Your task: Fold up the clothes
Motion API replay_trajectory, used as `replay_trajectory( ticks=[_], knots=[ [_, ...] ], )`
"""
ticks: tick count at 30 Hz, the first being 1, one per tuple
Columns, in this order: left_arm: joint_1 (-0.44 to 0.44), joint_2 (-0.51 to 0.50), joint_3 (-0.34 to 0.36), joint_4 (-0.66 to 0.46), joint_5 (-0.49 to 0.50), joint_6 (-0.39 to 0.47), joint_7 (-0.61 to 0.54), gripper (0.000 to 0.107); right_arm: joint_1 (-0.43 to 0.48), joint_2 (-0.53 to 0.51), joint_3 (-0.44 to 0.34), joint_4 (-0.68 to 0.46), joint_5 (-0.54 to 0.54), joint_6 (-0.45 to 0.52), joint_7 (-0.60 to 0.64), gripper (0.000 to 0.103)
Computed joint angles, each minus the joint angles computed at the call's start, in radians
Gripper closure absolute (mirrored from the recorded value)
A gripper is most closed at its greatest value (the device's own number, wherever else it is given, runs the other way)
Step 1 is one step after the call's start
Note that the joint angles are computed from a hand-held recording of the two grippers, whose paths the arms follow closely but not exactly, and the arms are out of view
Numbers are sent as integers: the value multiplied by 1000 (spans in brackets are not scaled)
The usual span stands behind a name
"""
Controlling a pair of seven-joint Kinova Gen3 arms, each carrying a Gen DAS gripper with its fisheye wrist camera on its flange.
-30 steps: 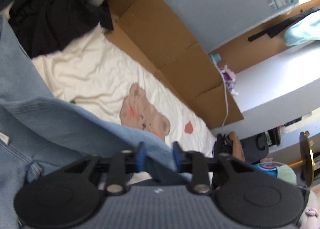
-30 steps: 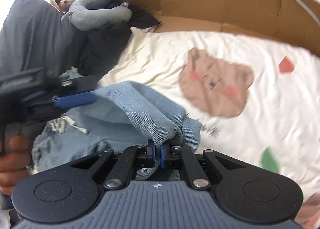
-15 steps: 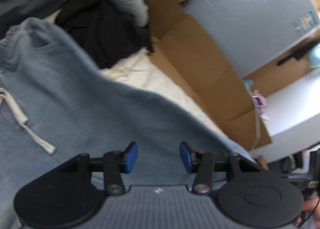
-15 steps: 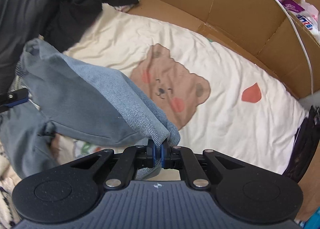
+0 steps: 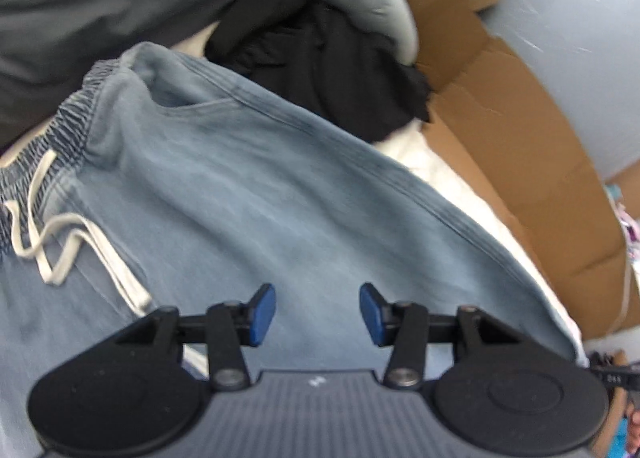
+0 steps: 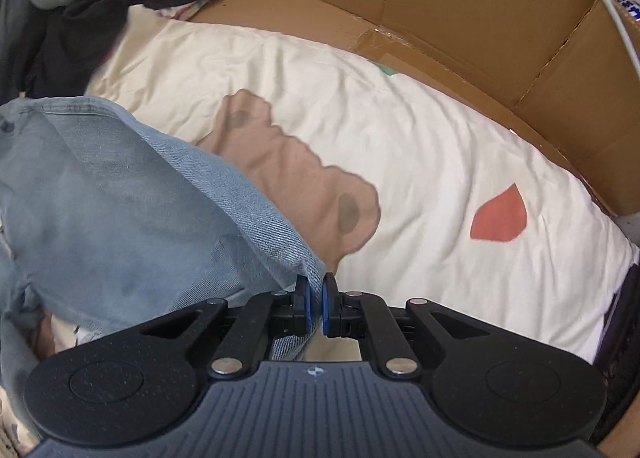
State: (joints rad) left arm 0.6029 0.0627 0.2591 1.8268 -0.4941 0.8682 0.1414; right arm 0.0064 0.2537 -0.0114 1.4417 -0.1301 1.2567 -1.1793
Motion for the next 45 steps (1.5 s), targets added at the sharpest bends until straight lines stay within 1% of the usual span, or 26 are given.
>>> replay_trajectory(
  ticks=[3,7,16,20,22,25,26,27,28,29,30,32,36,39,42,45],
  knots=[
    [-10,34,-18,-17,-17,27,-6,59,3,28,-1,-2,-3,-34,8,99],
    [-34,81,-56,-44,-11,25,-56,59,6,68,-3,-17,2,-66,22,99],
    [-57,209,-138,-133,3,6,-175,60,18,183,-7,-127,28,-81,64,100],
    [-44,262,-179,-184,-10,13,-196,60,16,218,-10,-158,44,-109,79,100],
    [-47,288,-191,-217,-3,26,-224,59,14,230,-11,-163,53,-132,86,100],
    [-48,328,-199,-276,12,73,-291,59,6,237,-18,-146,68,-177,109,99],
    [-49,338,-202,-293,18,88,-312,59,6,238,-19,-136,71,-190,119,94],
    [-48,344,-206,-305,26,99,-326,59,6,236,-17,-128,70,-202,116,84],
    [-51,350,-207,-320,37,113,-344,59,11,233,-13,-124,62,-209,104,79],
    [-53,355,-206,-338,46,134,-369,59,21,228,-12,-122,47,-211,93,70],
    [-54,360,-205,-356,54,155,-394,59,39,221,-16,-120,24,-210,94,66],
    [-48,364,-207,-383,61,190,-434,60,81,206,-30,-114,-23,-205,122,64],
    [-13,335,-215,-374,50,213,-414,60,135,144,-33,-64,-97,-219,161,55],
    [3,309,-207,-362,51,228,-385,60,163,94,-23,-23,-148,-239,163,54],
    [21,286,-190,-357,46,246,-368,60,191,53,-17,8,-201,-233,177,54],
    [43,254,-174,-339,38,242,-329,60,226,-10,-22,76,-281,-230,260,54]
  ],
)
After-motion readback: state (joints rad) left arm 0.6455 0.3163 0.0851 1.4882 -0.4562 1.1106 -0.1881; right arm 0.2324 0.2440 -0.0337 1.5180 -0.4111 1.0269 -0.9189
